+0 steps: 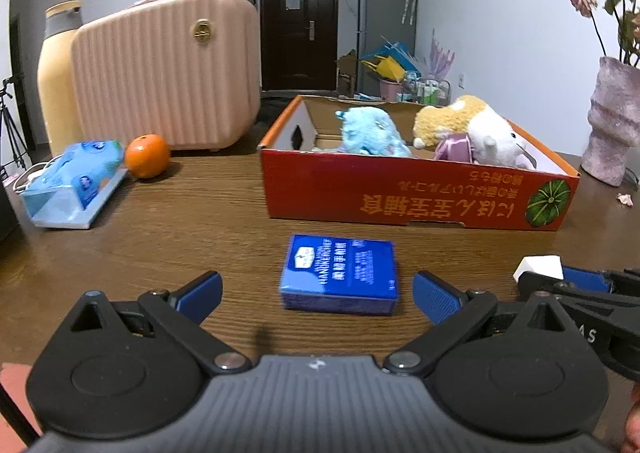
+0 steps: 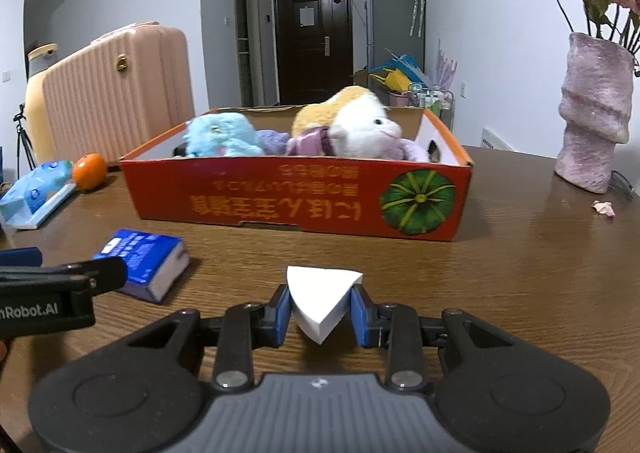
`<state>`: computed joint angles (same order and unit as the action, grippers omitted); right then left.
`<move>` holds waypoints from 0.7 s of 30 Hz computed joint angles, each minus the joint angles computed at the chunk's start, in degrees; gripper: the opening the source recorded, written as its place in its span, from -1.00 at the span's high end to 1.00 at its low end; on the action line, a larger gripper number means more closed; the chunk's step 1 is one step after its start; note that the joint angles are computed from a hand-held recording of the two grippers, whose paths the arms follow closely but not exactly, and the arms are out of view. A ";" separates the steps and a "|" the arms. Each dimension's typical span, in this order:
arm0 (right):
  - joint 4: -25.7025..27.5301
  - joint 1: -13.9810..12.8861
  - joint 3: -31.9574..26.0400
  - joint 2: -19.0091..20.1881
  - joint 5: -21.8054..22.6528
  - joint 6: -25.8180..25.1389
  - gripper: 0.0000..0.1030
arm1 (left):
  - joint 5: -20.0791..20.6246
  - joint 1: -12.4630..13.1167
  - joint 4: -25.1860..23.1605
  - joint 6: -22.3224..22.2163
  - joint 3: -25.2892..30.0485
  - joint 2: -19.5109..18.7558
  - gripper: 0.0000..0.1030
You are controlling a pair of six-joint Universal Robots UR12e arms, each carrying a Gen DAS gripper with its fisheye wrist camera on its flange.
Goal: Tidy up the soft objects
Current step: 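Move the left gripper over the blue handkerchief pack while the right gripper holds the sponge, then close the left gripper on the blue handkerchief pack and lift it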
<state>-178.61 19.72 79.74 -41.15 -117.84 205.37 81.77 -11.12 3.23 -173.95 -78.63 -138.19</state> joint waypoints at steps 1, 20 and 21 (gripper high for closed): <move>-0.09 -0.17 0.25 -0.12 -0.10 0.02 0.40 | 0.08 -0.13 -0.35 0.27 0.33 -0.16 -1.00; -0.35 -1.59 1.90 -0.88 0.41 -0.36 0.39 | 0.00 -0.72 -14.91 1.73 8.25 -3.30 -1.00; -0.35 -1.58 1.89 -0.87 0.49 -0.43 0.39 | 0.22 -0.75 -15.19 1.75 8.46 -3.42 -1.00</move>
